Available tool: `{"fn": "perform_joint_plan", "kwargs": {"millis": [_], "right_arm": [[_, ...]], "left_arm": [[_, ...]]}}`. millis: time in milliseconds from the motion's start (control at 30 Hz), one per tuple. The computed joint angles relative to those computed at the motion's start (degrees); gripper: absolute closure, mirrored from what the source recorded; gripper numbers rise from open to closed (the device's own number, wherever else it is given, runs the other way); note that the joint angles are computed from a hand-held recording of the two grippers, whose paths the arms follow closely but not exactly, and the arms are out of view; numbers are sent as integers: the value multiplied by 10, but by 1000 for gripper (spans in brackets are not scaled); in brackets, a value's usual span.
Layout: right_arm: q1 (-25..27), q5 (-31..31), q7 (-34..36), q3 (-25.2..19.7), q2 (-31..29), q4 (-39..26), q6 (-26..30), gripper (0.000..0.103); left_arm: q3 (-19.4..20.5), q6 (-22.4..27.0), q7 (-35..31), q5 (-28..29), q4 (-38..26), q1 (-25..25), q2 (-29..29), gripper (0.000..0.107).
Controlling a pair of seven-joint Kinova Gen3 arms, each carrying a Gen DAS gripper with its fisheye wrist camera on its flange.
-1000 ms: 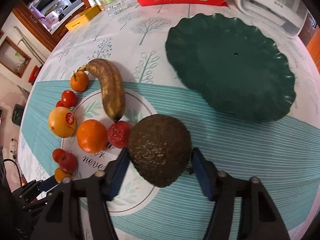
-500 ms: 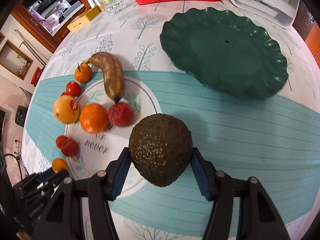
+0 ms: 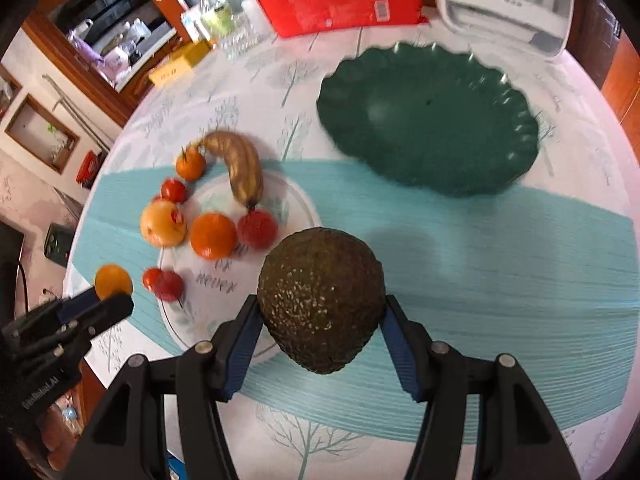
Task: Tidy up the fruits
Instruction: 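Carry the small orange with the left tool while the right tool carries the avocado onto the green plate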
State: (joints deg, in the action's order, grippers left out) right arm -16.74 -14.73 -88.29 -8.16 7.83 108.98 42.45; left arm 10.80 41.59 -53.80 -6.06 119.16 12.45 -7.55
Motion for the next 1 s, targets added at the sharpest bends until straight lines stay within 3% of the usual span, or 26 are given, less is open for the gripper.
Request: {"fn": "perform_joint_plan", "kwargs": {"millis": [267,400,567,667,1000], "right_arm": [[13,53,-38,25,14,-67,3,43],[17,92,-75,38,47,-112,8,43],[41,88,-82,43,111,-167,22,43],[33,113,-113,55,146,-190,35,43],[18,150,-141,59,195,-213,46,42]], "left_arm": [[-9,10,-64,-24,-157,18,101,74],[-23,16,-106,-1,-233,21,169,74],[-48,42,-113,-1,-333,38,273,74],[-48,63,-134,27,-379,31,331,74],[-57,116,-178,57,-456,43,433,73]]}}
